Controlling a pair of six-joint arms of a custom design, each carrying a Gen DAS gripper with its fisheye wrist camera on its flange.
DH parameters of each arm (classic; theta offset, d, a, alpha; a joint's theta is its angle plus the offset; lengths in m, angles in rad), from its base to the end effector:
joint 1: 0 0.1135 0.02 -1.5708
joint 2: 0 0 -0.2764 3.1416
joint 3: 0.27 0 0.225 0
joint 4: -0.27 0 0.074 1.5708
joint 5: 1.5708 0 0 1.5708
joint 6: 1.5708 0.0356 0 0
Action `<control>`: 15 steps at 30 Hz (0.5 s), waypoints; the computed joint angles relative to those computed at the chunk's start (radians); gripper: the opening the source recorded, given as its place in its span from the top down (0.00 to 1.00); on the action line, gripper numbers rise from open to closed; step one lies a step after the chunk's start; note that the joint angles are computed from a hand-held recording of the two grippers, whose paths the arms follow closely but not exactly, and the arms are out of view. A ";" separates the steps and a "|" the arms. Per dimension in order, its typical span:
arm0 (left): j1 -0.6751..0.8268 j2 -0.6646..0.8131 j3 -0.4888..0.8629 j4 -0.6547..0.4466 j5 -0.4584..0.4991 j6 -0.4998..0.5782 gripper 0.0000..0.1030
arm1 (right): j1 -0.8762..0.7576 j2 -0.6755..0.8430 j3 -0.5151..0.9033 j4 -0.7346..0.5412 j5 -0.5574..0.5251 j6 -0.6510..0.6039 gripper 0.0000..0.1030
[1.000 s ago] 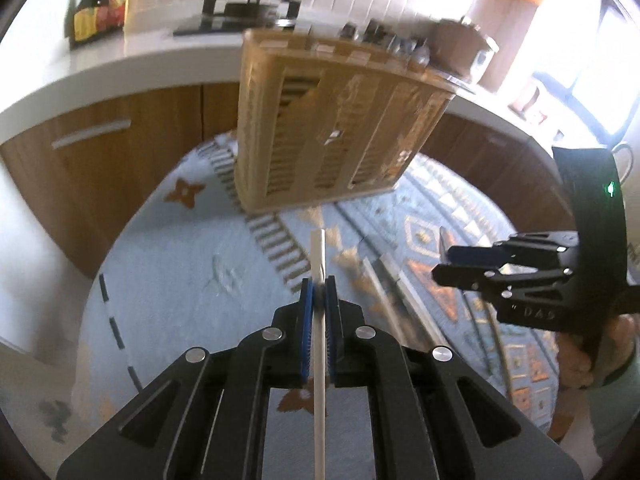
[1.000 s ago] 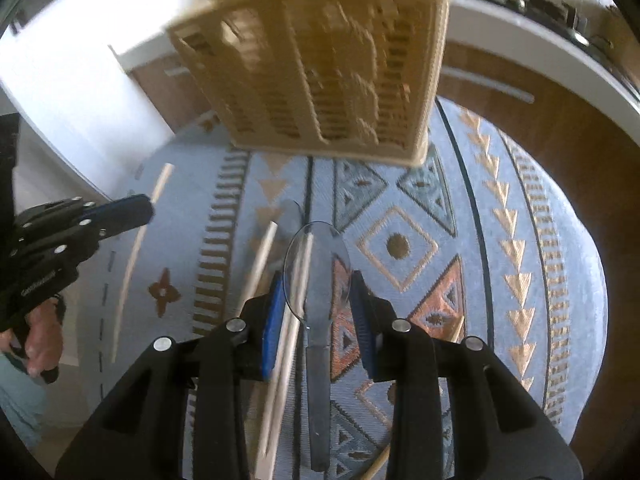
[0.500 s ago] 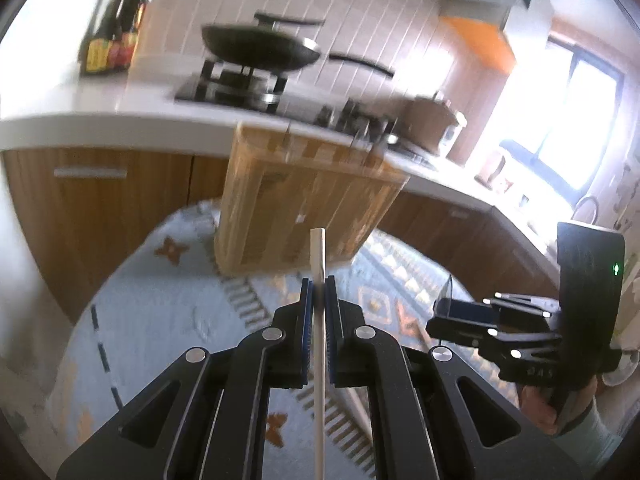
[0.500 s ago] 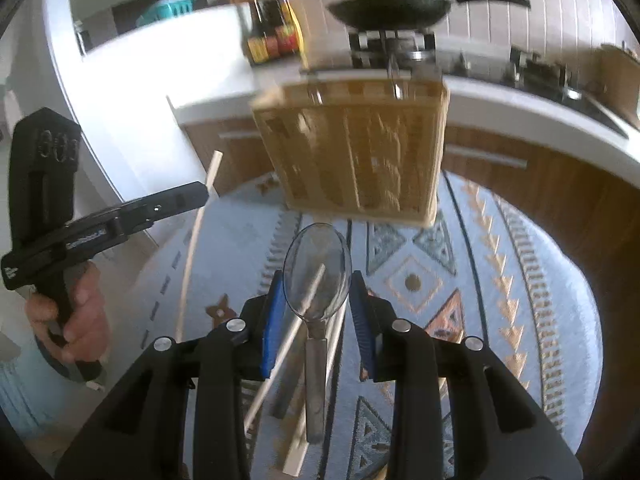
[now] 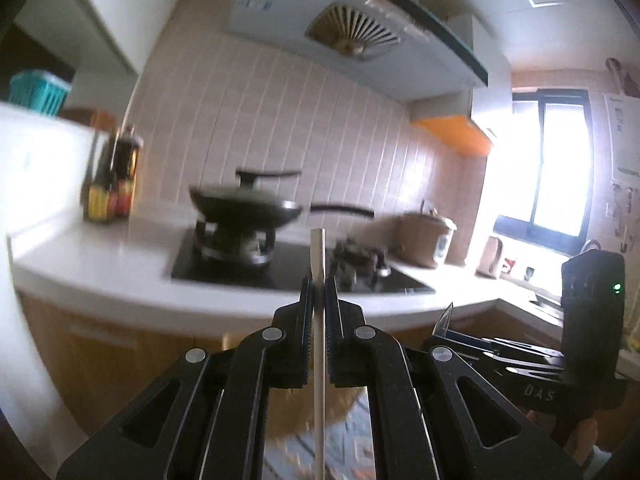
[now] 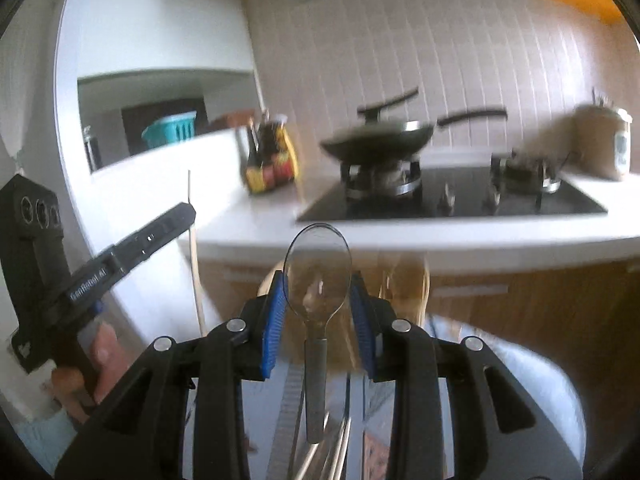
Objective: Organize utensils
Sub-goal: 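Lift the chopstick and spoon toward the beige caddy with both tools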
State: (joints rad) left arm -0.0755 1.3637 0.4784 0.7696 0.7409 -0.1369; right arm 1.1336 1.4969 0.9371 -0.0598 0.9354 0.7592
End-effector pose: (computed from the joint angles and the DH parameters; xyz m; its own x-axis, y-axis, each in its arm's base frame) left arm 0.2440 -0.0426 0.2425 -0.2129 -0.0849 -0.9734 0.7017 0.6800 -0.2127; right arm 0.1499 0.2530 0.2696 -0.3575 0.2000 -0.9123 -0.0195 0.9750 0.2214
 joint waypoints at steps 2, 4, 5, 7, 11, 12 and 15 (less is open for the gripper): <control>-0.050 0.021 0.030 0.019 -0.082 0.011 0.96 | -0.035 -0.007 0.003 0.063 -0.006 -0.064 0.72; -0.092 0.053 0.051 0.079 -0.163 0.016 0.96 | -0.064 -0.003 0.016 0.110 -0.005 -0.121 0.72; -0.107 0.072 0.064 0.102 -0.192 0.014 0.96 | -0.083 0.006 0.024 0.138 -0.002 -0.152 0.72; -0.120 0.112 0.090 0.150 -0.225 -0.006 0.96 | -0.118 0.019 0.033 0.188 -0.013 -0.196 0.72; -0.134 0.201 0.151 0.212 -0.272 -0.055 0.96 | -0.179 0.056 0.042 0.288 -0.015 -0.261 0.72; -0.140 0.227 0.159 0.233 -0.294 -0.057 0.96 | -0.187 0.065 0.041 0.313 -0.011 -0.277 0.72; -0.134 0.288 0.183 0.270 -0.300 -0.089 0.96 | -0.219 0.093 0.032 0.383 0.006 -0.300 0.72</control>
State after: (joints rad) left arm -0.2095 1.6516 0.6611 1.0393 0.4413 -0.2256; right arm 0.9150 1.5897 0.9690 0.3233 0.9413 0.4593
